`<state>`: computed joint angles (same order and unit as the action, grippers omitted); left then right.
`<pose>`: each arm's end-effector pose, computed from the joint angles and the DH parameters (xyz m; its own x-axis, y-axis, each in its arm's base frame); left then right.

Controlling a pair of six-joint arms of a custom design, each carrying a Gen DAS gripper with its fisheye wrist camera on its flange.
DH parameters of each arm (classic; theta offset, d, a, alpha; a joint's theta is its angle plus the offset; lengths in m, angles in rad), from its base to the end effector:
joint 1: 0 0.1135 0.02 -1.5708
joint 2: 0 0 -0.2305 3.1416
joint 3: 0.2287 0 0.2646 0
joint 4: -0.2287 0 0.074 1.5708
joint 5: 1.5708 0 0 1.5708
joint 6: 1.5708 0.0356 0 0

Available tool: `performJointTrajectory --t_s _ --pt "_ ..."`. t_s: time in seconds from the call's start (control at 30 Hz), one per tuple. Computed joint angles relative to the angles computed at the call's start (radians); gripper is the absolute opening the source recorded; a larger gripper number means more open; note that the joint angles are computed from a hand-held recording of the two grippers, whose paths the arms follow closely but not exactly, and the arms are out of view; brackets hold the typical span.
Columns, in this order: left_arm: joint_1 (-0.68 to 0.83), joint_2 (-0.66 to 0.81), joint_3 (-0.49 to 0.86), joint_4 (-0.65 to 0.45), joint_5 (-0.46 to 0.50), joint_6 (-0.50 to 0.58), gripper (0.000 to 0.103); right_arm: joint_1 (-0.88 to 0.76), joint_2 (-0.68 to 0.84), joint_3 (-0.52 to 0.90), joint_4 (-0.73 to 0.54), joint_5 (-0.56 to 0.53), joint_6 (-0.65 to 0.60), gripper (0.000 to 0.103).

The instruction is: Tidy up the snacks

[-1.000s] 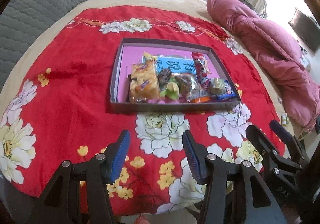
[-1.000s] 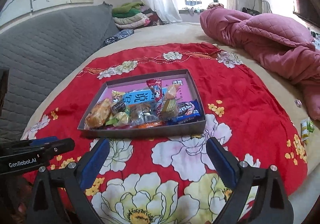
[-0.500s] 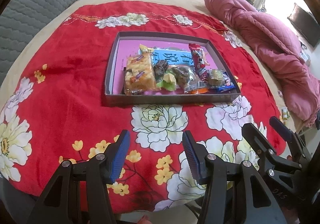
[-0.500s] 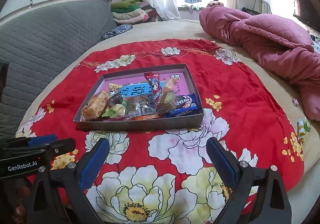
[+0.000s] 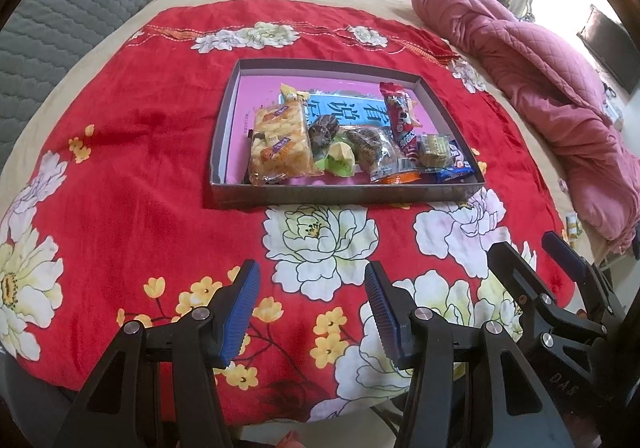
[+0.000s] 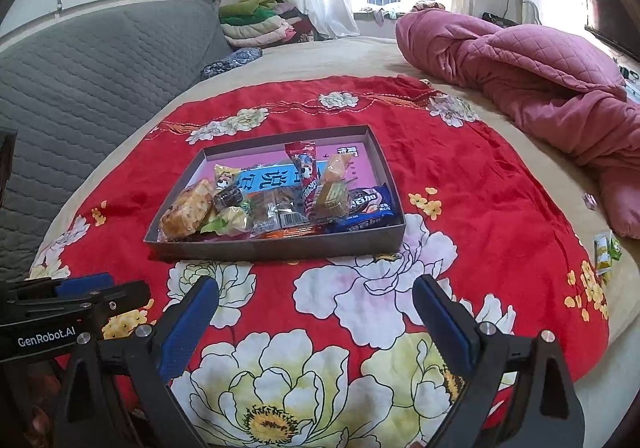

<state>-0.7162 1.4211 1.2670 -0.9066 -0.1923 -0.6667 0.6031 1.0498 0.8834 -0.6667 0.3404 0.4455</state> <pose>0.2328 -0.1936 0.2661 -0.8723 -0.0455 -0.4868 0.0441 0.9843 -0.1709 0.2058 0.1273 0.2503 -0.7007 0.0107 -0.7134 -0.0529 0.9964 0.0669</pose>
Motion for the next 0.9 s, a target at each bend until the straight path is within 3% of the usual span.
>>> performJointTrajectory --t_s 0.9 --pt "0.001 0.004 0.003 -0.009 -0.002 0.001 0.056 -0.011 0.003 -0.002 -0.002 -0.007 0.001 0.098"
